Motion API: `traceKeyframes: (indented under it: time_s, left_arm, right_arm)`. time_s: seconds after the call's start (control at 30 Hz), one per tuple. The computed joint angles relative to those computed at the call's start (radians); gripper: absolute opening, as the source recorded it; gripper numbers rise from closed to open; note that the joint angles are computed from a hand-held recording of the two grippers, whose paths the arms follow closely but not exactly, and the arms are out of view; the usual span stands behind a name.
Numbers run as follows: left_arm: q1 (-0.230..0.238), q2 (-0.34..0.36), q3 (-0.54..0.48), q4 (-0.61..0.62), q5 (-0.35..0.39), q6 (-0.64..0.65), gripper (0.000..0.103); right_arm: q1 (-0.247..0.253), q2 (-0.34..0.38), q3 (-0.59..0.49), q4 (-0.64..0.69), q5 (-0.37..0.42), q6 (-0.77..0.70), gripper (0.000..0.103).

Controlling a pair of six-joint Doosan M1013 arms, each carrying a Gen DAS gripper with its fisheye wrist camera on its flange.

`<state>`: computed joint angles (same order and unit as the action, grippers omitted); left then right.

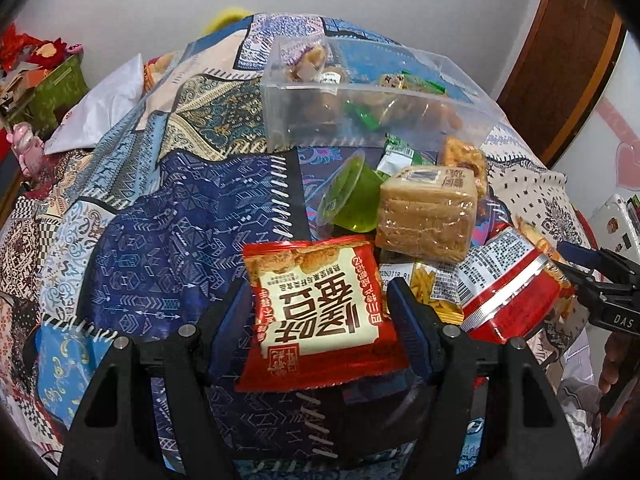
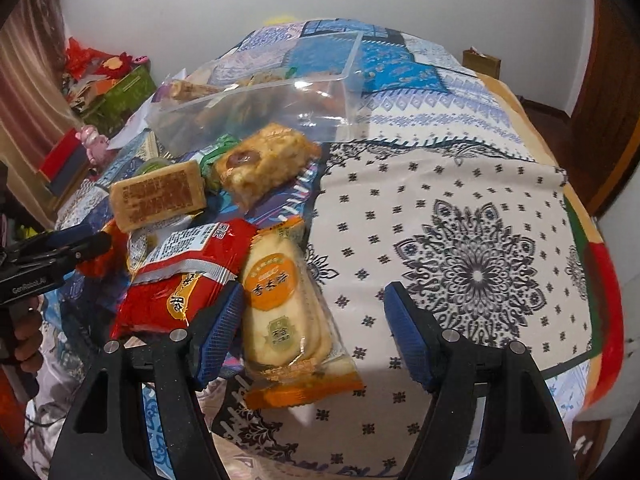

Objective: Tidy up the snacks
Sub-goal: 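Grasp a red snack bag with the left tool while the right tool grasps a rice cake pack, then place the red snack bag and rice cake pack into the clear box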

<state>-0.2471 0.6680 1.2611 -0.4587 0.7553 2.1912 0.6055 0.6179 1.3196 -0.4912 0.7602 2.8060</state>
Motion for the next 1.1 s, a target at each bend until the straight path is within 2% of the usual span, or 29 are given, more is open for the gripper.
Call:
traceKeyframes:
  time_s: [0.2,0.27,0.33,0.4,0.57,1.1]
  left_arm:
    - [-0.003,0.015,-0.008,0.014,-0.003,-0.028,0.071]
    - [0.0,0.016,-0.007,-0.005,-0.007,-0.016,0.07]
    - [0.002,0.015,-0.004,-0.019,-0.011,-0.001,0.07]
    - [0.002,0.011,0.003,-0.022,-0.022,0.005,0.069]
    - [0.007,0.002,0.014,-0.029,-0.04,0.009,0.065]
    - [0.015,-0.018,-0.032,-0.142,-0.106,0.087,0.064]
  right_arm:
    - [-0.002,0.023,-0.028,0.011,0.024,-0.037,0.068]
    - [0.0,0.024,-0.028,-0.002,0.025,-0.028,0.06]
    - [-0.005,0.021,-0.021,0.013,0.002,-0.038,0.043]
    - [-0.008,0.017,-0.015,0.017,-0.013,-0.035,0.037]
    - [-0.007,0.013,-0.008,-0.005,-0.03,-0.003,0.035]
    - [-0.013,-0.008,-0.033,-0.175,-0.035,0.096,0.035]
